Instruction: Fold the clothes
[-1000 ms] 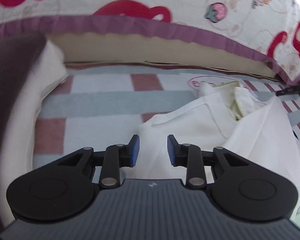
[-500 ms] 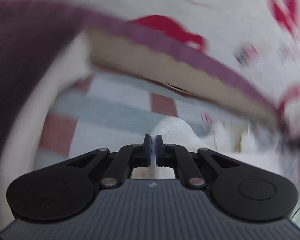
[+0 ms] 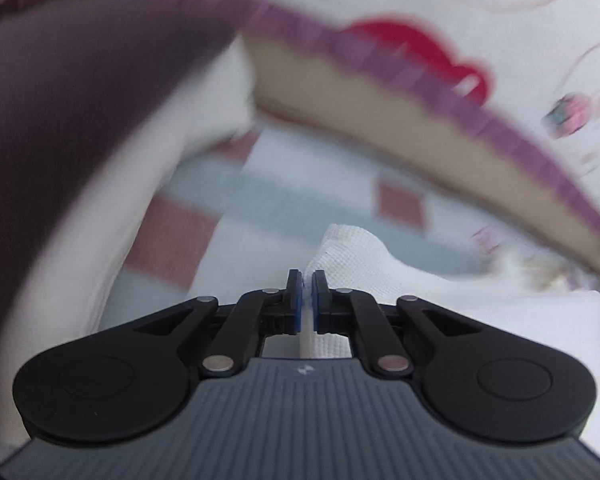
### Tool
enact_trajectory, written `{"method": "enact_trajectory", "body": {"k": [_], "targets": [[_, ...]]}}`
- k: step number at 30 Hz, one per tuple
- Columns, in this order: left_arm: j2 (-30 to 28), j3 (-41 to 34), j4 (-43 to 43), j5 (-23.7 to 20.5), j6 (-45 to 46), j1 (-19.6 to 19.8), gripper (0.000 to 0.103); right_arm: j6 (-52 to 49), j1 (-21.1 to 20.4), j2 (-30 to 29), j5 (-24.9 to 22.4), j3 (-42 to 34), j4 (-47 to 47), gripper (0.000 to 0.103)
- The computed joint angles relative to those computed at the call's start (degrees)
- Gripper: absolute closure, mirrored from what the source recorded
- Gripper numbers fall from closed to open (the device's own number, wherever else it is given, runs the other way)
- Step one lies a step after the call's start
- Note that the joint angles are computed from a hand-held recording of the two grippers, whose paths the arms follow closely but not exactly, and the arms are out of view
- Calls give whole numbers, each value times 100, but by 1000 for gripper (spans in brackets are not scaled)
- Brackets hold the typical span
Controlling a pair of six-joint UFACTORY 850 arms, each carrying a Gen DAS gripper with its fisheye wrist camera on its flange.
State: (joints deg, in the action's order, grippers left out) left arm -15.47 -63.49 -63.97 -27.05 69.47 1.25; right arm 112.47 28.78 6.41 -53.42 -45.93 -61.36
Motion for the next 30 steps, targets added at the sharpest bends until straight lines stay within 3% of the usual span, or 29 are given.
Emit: {"method": "enact_trajectory", "body": {"k": [2, 5, 8, 10, 12, 15, 17, 20, 22, 23, 25, 30], "targets": [[7, 59, 281, 373, -58, -52, 98, -158, -60, 63, 122, 64, 292, 92], [143, 109, -767, -91, 1006, 97, 90, -240, -62, 247, 433, 292, 583, 80], [367, 346, -1735, -539, 2497, 104, 76, -329, -45, 299, 529, 431, 870, 78], [459, 458, -1671, -691, 2928, -11, 71, -291, -51, 318, 635, 460, 943, 78], [456, 460, -1302, -692, 2721, -173, 70, -246, -51, 322, 817, 434, 904, 75], [278, 195, -697, -854, 1737, -392, 70, -728, -54, 197, 1488, 93, 735, 75], [199, 45, -563, -914, 1379, -580, 70, -1885, -201, -113, 2184, -408, 1478, 81], [136, -134, -486, -847, 1081, -836, 70, -3494, -381, -825, 2683, -1252, 3276, 81], [56, -201, -600, -1001, 1051, -859, 70, -4443, -377, -1314, 2420, -1854, 4057, 77], [7, -231, -649, -1093, 1080, -853, 70, -4573, -324, -1582, 2078, -2158, 4104, 67], [-16, -202, -746, -1107, 1280, -833, 70, -4514, -231, -1997, 1554, -2589, 4012, 64], [-41, -138, -442, -861, 1109, -807, 70, -3691, -194, -2197, 1579, -2562, 3722, 67]]}}
